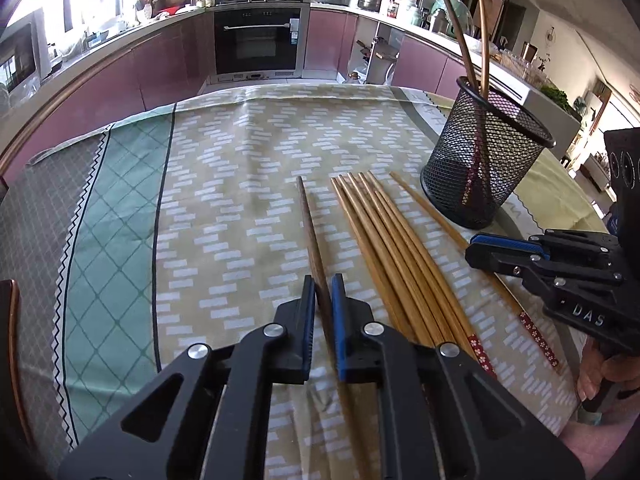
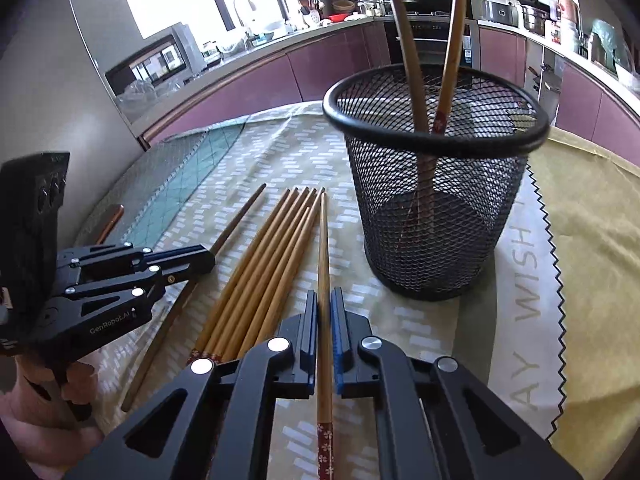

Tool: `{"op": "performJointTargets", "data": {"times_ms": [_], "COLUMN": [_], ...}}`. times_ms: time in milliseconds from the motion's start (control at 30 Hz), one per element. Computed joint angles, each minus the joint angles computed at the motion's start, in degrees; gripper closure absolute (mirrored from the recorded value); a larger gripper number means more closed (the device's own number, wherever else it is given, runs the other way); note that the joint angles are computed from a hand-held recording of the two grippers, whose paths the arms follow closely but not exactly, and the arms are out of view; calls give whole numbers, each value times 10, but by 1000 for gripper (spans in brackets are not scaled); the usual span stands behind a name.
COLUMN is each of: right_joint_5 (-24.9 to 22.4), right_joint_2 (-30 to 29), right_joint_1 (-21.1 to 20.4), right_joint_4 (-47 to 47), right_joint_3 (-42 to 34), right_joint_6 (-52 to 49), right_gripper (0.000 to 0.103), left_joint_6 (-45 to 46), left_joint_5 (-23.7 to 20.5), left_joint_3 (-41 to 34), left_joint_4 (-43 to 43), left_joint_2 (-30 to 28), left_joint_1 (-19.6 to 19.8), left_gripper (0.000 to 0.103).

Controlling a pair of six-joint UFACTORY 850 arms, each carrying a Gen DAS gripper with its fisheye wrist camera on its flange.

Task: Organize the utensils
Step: 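Move the left gripper to the chopstick row and grasp one while the right gripper grasps another, then raise both held chopsticks upright and lower them into the mesh cup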

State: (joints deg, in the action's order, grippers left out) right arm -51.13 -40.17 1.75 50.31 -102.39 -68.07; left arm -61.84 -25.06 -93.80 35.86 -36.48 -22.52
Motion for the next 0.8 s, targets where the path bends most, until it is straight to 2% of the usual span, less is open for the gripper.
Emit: {"op": "performJointTargets", "data": {"times_ms": [100, 233, 467, 567, 633, 767, 800], "right_joint_5": [-27, -44, -25, -13, -11, -7, -10], "right_joint_2": [4, 3, -2, -3, -5, -7, -7], "right_joint_1": [-4, 1, 16, 20, 22, 24, 23], "right_joint_4": [13, -7, -59, -75, -74, -68, -63], "right_joint_3": [0, -4, -10, -10, -11, -13, -13], "right_joint_6": [-23, -35, -17, -9, -14, -14, -15], "right_gripper": [97, 97, 97, 94, 93, 96, 97], "left_joint_6": [3, 64, 142, 142, 167, 185, 180], "left_joint_5": [22, 53, 39, 28, 24, 25, 22], "left_joint_3": [22, 42, 29, 20, 14, 6, 2], "left_joint_4": [-3, -50, -99, -95, -119, -134, -131], "left_joint_2": [17, 32, 21, 13, 8, 2, 0], "left_joint_1": [-1, -4, -8, -7, -3, 1, 1], "left_gripper": [95, 95, 95, 94, 89, 88, 91]}}
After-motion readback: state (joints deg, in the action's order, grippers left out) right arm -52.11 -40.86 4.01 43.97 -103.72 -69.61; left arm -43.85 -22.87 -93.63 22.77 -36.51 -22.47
